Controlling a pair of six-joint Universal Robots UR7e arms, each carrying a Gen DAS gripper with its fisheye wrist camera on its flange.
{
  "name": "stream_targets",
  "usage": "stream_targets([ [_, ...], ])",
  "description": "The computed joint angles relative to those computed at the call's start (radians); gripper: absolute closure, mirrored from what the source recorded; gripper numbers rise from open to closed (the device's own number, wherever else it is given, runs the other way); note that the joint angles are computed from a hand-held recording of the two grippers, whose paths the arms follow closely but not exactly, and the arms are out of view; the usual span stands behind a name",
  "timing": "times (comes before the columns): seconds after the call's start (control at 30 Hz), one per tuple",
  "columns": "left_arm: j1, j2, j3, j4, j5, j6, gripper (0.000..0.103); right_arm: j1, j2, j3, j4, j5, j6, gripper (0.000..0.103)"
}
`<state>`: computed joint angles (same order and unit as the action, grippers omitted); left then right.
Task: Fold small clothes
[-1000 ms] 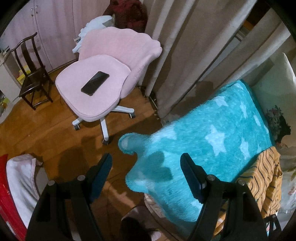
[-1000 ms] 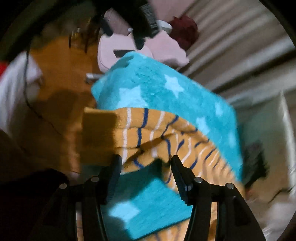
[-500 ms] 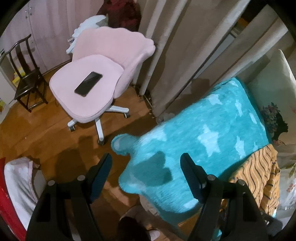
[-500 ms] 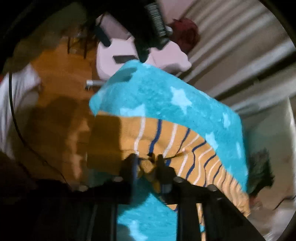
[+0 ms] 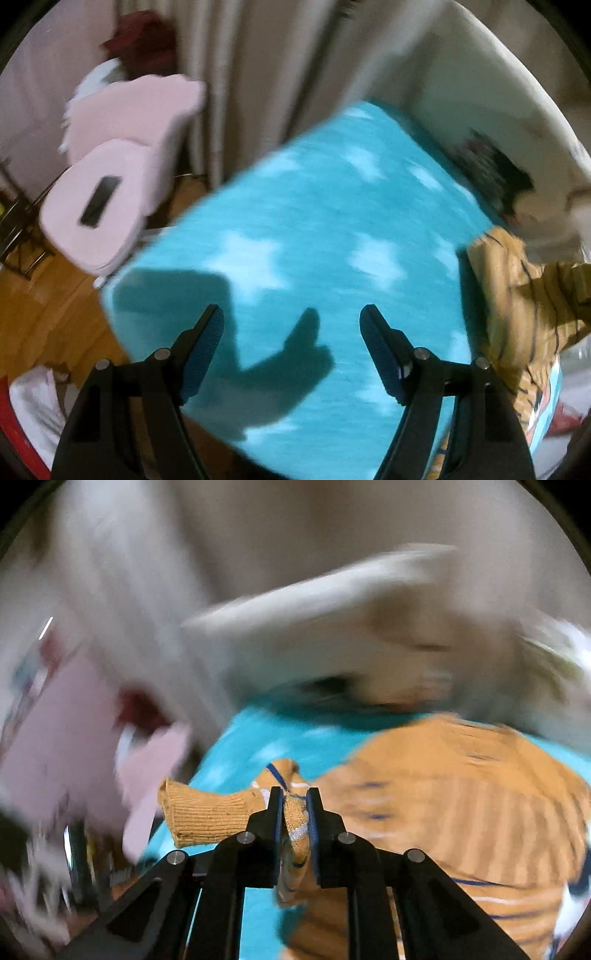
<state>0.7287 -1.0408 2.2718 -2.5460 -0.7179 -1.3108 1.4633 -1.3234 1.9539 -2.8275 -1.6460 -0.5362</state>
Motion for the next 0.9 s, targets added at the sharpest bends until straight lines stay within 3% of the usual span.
stream_targets([
  [0.2,-0.035,0.202,-0.176,-0.061,-0.069,0.189,0.028,-0.273,-0.054,-0.137,0.051,0.039,0.242,0.089],
  [0.27,-0.042,0.277,-0.244,-0.058,-0.095,0.238,0.028,-0.367,-0.033,-0.209,0.135,0.069,0.317,0.089],
  [0.37,-0.043,0.362,-0.331,-0.017,-0.118,0.255,0.028,-0.429,0.002,-0.274,0.183,0.011,0.354,0.087],
  [0.5,-0.039,0.428,-0.407,0.001,-0.145,0.242,0.028,-0.474,-0.024,-0.299,0.228,0.062,0.340,0.087],
  [0.57,-0.035,0.459,-0.446,0.018,-0.142,0.250,0.028,-0.467,-0.046,-0.292,0.232,0.061,0.271,0.085],
  [0.7,-0.021,0.532,-0.531,0.098,-0.091,0.247,0.024,-0.439,-0.067,-0.287,0.270,0.087,0.123,0.056],
  [0.8,-0.023,0.564,-0.576,0.139,-0.055,0.280,0.024,-0.426,-0.058,-0.282,0.280,0.069,0.050,0.055],
  [0.87,-0.026,0.569,-0.580,0.119,-0.051,0.295,0.042,-0.426,-0.033,-0.299,0.299,0.061,0.048,0.055],
  [0.9,-0.029,0.571,-0.583,0.123,-0.045,0.293,0.062,-0.429,-0.026,-0.308,0.320,0.063,0.053,0.055],
])
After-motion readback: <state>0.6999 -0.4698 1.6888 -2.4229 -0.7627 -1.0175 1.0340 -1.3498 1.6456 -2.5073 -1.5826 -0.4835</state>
